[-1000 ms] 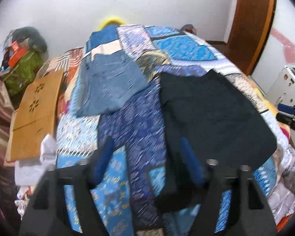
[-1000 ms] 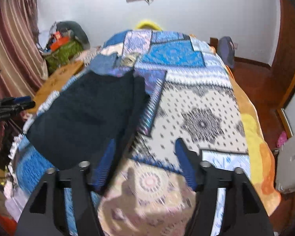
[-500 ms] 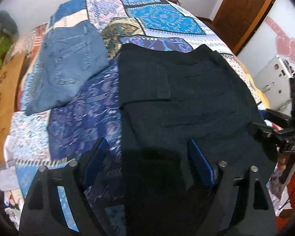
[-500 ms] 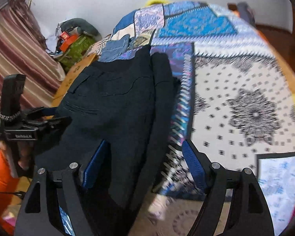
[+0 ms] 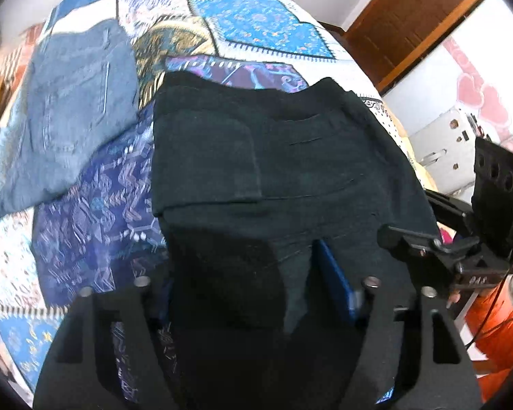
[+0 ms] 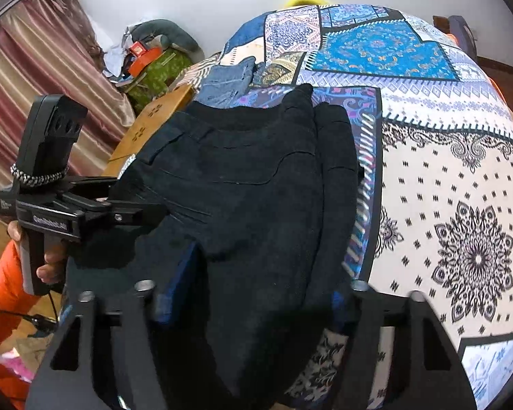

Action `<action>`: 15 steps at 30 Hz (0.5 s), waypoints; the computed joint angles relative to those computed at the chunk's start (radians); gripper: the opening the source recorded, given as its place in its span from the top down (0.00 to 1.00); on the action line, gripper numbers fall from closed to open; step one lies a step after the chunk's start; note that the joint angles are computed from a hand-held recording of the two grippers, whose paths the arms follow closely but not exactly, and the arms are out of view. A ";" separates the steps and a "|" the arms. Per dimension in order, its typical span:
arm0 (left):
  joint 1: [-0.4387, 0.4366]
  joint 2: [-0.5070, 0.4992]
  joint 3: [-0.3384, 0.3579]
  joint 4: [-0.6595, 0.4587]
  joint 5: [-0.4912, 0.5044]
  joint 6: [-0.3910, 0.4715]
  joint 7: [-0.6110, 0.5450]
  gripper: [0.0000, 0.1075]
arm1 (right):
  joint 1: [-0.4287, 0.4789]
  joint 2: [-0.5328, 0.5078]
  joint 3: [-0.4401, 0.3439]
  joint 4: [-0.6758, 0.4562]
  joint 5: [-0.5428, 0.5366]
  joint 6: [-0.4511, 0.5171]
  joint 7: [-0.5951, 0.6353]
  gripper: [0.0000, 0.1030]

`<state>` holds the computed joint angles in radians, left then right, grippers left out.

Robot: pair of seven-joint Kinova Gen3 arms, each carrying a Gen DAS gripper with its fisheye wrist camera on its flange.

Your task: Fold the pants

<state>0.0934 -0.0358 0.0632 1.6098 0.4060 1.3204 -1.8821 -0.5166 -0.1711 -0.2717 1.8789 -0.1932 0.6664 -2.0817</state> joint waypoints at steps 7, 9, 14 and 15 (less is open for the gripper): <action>0.026 -0.027 0.019 -0.024 -0.068 -0.047 0.038 0.74 | 0.009 0.007 -0.044 -0.071 0.114 0.039 -0.042 0.75; 0.037 -0.044 0.028 -0.028 -0.086 -0.068 0.053 0.77 | 0.014 0.005 -0.068 -0.093 0.172 0.041 -0.085 0.76; 0.049 -0.085 0.021 -0.058 -0.099 -0.101 0.071 0.79 | 0.018 0.003 -0.117 -0.162 0.309 0.066 -0.171 0.78; 0.047 -0.091 0.014 -0.066 -0.093 -0.103 0.071 0.79 | 0.016 0.003 -0.121 -0.176 0.331 0.073 -0.180 0.78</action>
